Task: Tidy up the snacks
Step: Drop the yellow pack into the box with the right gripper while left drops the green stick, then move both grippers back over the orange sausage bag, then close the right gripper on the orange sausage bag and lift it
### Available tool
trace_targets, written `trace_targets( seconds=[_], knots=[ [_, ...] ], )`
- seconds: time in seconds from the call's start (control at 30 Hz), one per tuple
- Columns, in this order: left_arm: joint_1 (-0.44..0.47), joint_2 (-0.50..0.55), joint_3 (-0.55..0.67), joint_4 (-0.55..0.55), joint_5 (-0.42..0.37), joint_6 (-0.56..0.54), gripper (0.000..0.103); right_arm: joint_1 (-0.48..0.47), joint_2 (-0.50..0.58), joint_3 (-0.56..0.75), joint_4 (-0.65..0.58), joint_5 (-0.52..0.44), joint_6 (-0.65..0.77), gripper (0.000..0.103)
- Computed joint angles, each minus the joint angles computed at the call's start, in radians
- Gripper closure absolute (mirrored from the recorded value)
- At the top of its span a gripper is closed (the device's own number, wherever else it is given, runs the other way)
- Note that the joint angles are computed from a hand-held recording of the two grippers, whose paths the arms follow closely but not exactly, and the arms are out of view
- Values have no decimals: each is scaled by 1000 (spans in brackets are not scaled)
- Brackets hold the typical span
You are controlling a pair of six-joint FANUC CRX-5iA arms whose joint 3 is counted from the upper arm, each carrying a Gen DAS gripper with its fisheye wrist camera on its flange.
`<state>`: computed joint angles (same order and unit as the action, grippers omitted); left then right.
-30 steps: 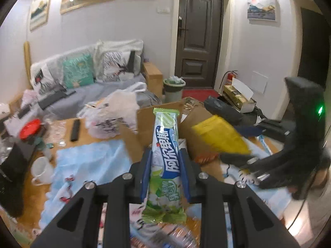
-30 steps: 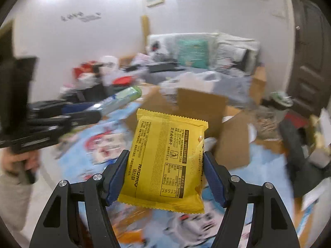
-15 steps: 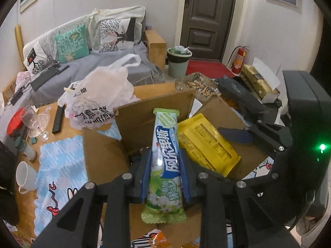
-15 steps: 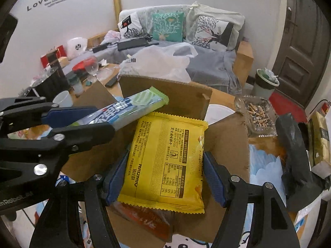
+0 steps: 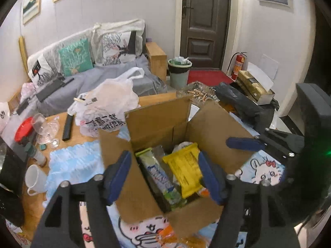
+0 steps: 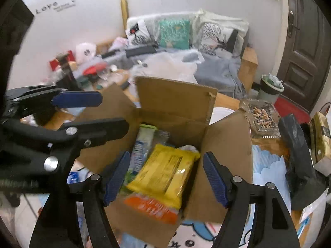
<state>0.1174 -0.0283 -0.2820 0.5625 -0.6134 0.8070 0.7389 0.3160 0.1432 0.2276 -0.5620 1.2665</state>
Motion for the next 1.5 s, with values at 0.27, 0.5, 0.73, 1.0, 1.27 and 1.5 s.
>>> trace_targets(
  seconds=[0.27, 0.5, 0.73, 1.0, 1.27, 1.5],
  knots=[
    [73, -205, -330, 243, 58, -251, 31, 60, -205, -286, -167, 151, 90, 33],
    [120, -304, -556, 406, 104, -424, 23, 133, -234, -474, -95, 216, -36, 29],
    [134, -335, -653, 523, 106, -528, 22, 174, -197, -563, 63, 282, -239, 19],
    [139, -328, -670, 572, 92, -557, 22, 192, -133, -635, 498, 317, -583, 16],
    [138, -324, -676, 597, 89, -581, 22, 164, -137, -661, 614, 289, -665, 15],
    [137, -320, -672, 600, 86, -577, 22, 174, -125, -618, 462, 294, -454, 15]
  ],
)
